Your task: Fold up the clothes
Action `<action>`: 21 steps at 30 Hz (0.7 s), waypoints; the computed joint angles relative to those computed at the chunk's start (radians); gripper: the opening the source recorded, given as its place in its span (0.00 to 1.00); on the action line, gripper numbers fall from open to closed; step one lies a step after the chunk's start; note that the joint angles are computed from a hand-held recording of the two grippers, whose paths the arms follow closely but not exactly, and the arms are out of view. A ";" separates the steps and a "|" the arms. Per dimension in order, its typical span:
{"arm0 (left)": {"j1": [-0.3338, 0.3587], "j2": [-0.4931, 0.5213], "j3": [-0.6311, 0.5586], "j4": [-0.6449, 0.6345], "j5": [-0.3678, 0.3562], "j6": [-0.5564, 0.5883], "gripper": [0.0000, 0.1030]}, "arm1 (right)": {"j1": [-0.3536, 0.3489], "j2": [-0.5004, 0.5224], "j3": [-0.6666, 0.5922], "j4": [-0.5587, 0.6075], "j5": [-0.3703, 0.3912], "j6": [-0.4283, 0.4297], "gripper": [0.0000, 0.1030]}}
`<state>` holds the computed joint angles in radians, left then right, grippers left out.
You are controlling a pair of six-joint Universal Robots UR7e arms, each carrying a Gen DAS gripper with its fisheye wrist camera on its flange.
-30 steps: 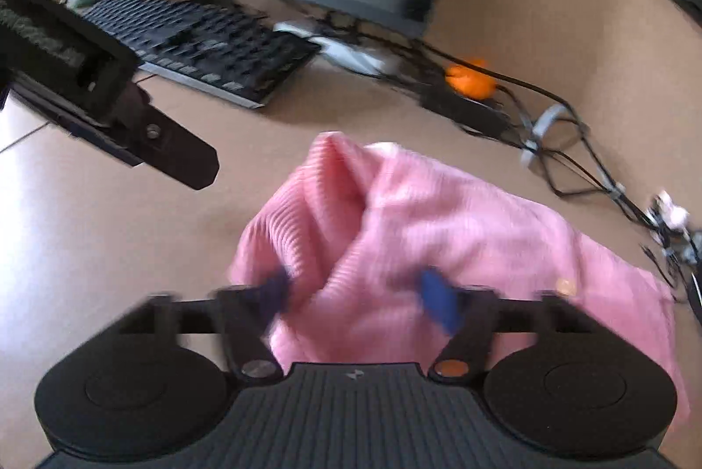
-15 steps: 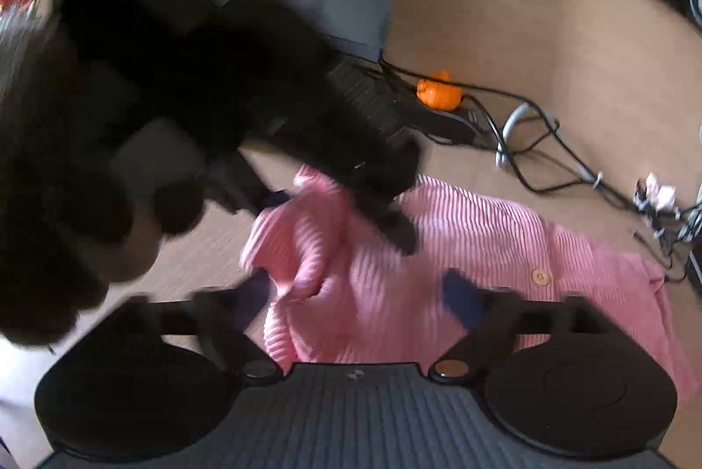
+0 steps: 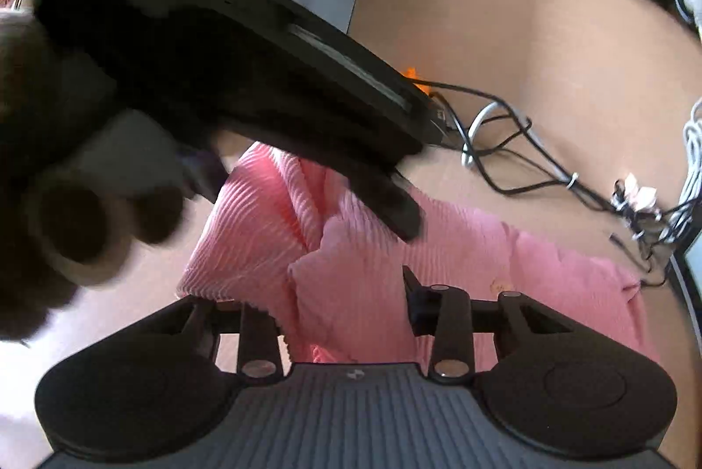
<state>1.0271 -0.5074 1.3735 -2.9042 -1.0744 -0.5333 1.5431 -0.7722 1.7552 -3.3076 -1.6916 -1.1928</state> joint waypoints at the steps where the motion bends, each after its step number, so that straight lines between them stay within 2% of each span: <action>1: 0.002 0.015 -0.019 0.007 -0.006 0.001 0.76 | -0.003 0.013 0.001 -0.039 -0.008 -0.017 0.53; 2: 0.001 0.028 -0.041 0.028 -0.001 0.002 0.68 | -0.006 0.023 -0.003 -0.056 -0.016 -0.025 0.68; 3: 0.000 0.042 -0.062 0.048 0.004 0.004 0.53 | -0.009 0.030 -0.009 -0.057 -0.026 -0.028 0.68; 4: -0.001 0.047 -0.072 0.063 0.010 0.008 0.43 | -0.012 0.037 -0.016 -0.057 -0.037 -0.030 0.66; 5: -0.002 0.048 -0.077 0.070 0.006 0.016 0.41 | -0.014 0.038 -0.022 -0.040 -0.044 -0.021 0.50; 6: -0.004 0.045 -0.075 0.076 0.001 0.019 0.38 | -0.013 0.035 -0.027 -0.019 -0.049 -0.007 0.41; 8: -0.016 0.022 -0.054 0.084 0.013 0.018 0.36 | -0.008 0.011 -0.026 0.027 -0.033 0.024 0.35; 11: -0.061 -0.041 -0.012 0.121 0.070 0.012 0.38 | 0.002 -0.062 -0.010 0.150 0.062 0.103 0.32; 15: -0.130 -0.100 -0.010 0.212 0.165 0.022 0.53 | -0.007 -0.146 -0.016 0.326 0.215 0.209 0.32; 17: -0.149 -0.079 -0.057 0.264 0.191 0.024 0.58 | -0.021 -0.173 -0.034 0.410 0.282 0.267 0.32; 19: -0.160 -0.042 -0.116 0.307 0.204 0.028 0.66 | -0.047 -0.181 -0.071 0.484 0.310 0.336 0.32; 21: -0.156 0.028 -0.207 0.345 0.186 0.034 0.69 | -0.072 -0.186 -0.113 0.546 0.316 0.413 0.32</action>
